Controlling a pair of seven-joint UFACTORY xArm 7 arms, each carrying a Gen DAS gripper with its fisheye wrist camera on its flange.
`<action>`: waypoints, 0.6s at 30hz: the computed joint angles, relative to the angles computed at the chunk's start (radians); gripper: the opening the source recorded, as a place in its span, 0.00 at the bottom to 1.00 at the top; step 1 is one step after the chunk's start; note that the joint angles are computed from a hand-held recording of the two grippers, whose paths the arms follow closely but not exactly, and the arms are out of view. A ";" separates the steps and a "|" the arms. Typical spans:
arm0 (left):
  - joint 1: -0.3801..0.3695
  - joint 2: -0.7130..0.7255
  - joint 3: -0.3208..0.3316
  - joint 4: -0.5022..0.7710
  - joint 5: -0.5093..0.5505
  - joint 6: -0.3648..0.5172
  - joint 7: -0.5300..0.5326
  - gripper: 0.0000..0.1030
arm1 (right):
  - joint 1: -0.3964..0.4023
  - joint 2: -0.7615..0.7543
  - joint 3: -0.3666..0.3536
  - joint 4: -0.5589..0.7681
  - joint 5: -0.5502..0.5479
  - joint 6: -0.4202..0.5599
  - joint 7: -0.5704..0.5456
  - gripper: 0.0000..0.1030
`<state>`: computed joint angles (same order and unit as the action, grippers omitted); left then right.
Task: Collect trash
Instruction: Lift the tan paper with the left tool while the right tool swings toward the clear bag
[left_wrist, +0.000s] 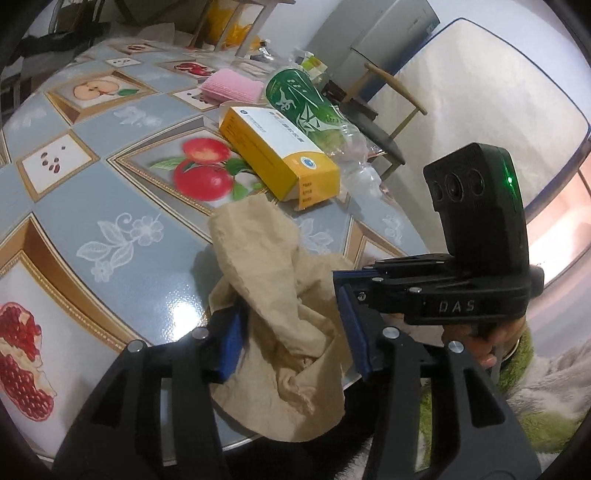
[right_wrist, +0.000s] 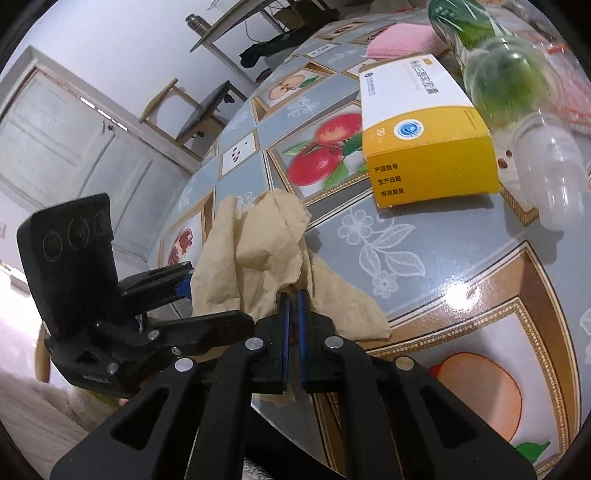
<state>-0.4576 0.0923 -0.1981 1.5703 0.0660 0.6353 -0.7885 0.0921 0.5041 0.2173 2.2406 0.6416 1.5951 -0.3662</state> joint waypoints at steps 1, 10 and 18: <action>0.000 0.001 0.001 0.003 0.001 0.004 -0.004 0.44 | -0.004 0.002 0.001 0.000 0.007 0.003 0.005 0.02; -0.002 0.000 0.007 0.011 0.044 0.050 -0.051 0.17 | -0.032 0.018 0.011 -0.007 0.064 0.023 0.045 0.03; -0.015 0.011 0.006 0.048 0.112 0.121 -0.085 0.05 | -0.032 -0.022 -0.006 -0.032 0.041 -0.015 0.026 0.07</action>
